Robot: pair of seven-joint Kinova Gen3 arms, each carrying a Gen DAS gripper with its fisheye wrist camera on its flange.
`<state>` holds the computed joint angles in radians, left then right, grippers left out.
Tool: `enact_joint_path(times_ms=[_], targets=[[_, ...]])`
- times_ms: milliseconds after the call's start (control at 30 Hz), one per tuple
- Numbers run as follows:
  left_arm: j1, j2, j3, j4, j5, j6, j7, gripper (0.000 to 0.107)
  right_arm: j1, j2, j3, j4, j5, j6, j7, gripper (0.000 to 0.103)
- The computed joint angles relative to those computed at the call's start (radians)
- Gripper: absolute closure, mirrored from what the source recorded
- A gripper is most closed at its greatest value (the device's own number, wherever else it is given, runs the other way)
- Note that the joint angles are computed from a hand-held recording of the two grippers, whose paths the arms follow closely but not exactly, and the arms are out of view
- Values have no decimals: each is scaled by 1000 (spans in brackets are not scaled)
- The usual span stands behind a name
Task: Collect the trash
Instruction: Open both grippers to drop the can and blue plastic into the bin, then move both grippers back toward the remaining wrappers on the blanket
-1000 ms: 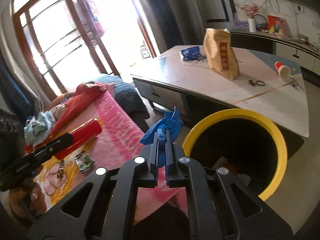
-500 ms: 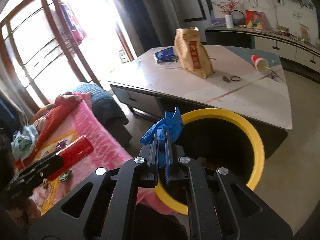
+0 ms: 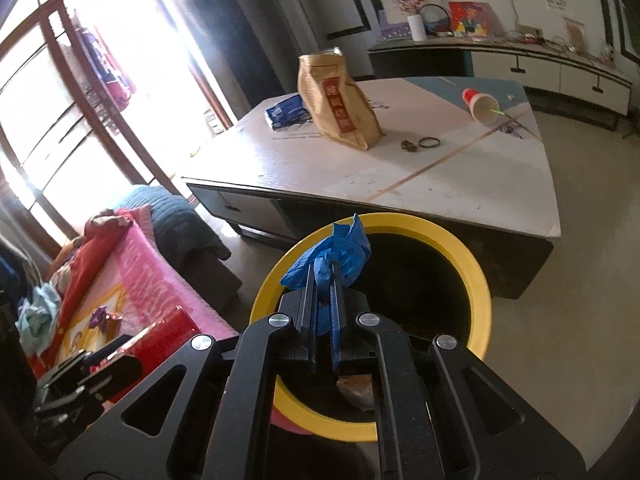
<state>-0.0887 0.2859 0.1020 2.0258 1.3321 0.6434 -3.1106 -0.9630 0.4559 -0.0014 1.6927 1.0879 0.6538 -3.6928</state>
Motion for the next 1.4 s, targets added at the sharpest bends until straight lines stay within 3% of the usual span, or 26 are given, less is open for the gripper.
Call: enact_joint_path(times_ms=[300,833,867,900,933,1100,1400], targets=[[45,61,44,-58,-79,-60,67,75,24,3,1,18,-32,-13,7,101],[56,218,166,-190,-309,-153,331,74,39,35,46,14,-174,-39,101,97],[53,223,174,-194,-321,-163,344,71,38,35,48,14,-180,-36,101,88],[43,225,186,-195,-323,-170,352,58,33,35,54,16,-179,-36,95,76],[25,226,205,-191,-319,-175,349,43,25,35,62,18,-175,-32,81,71],[-56,201,269,-147,-227,-214,279,16,6,40,59,-4,-167,35,90,55],[-78,105,213,-54,-27,-239,146,11,-6,52,30,-51,-136,102,130,45]])
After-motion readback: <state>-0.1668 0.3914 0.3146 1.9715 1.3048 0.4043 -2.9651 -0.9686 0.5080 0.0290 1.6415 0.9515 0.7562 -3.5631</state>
